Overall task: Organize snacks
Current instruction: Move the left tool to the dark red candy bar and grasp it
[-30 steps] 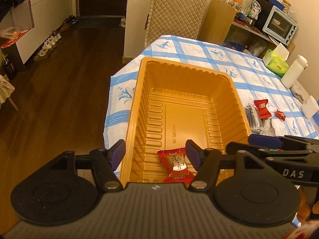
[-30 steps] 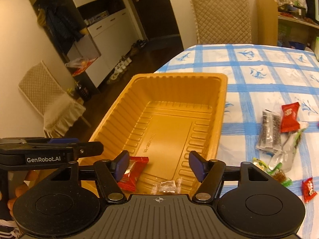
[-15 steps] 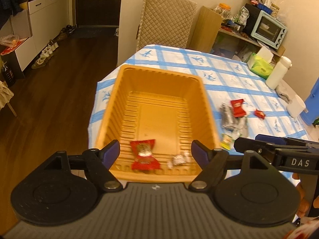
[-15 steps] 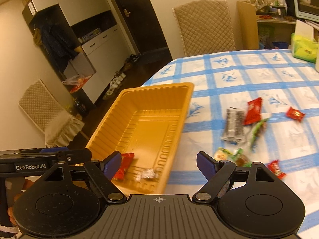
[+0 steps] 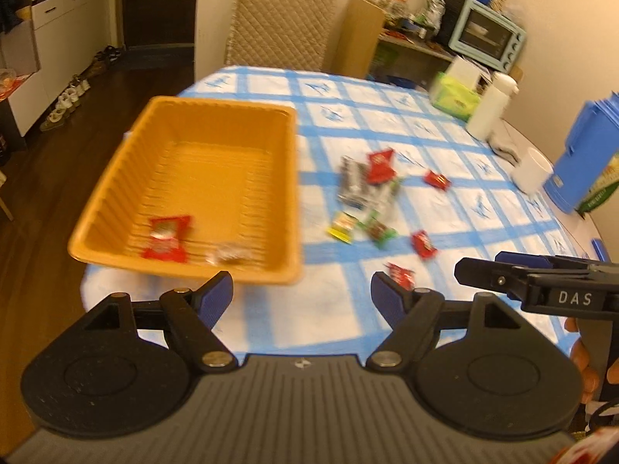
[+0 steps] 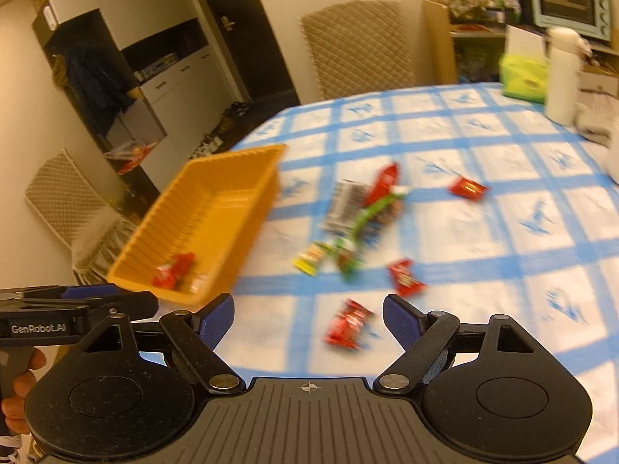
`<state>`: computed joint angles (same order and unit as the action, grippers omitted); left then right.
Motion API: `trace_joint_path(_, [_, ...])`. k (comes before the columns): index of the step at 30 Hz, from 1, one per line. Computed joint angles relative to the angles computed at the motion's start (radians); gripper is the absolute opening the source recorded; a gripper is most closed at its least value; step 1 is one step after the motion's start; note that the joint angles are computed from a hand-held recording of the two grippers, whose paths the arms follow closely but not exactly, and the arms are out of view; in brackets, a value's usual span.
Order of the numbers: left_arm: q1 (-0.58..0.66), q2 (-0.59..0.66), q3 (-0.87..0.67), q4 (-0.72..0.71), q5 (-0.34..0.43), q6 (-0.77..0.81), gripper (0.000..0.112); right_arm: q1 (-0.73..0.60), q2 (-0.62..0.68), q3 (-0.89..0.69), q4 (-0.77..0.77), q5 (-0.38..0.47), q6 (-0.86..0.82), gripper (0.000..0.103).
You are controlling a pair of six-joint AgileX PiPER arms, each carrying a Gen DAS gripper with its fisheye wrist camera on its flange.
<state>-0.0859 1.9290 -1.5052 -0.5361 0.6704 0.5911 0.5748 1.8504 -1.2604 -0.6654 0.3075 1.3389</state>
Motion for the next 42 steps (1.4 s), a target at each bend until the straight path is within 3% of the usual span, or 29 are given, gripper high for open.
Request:
trace_joint_path(12, [-0.187,-0.011,0.114,0.09,-0.125,-0.131,0.076,-0.119,-0.167,0.307,-0.029,-0.1,0.031,0.084])
trace_joint_path(20, [-0.274,0.086,0.063,0.167,-0.175,-0.204,0.069,-0.205,-0.164,0.367,0.111,-0.15,-0.132,0.084])
trace_joint_path(33, [-0.335,0.284,-0.154,0.3,-0.155,-0.316,0.056,-0.319,-0.134,0.381,0.498,-0.183,-0.555,0.084])
trace_joint_path(42, [-0.354,0.379,-0.277,0.382,-0.103,-0.373,0.044,-0.356,-0.123,0.376,0.645,-0.184,-0.711,0.084])
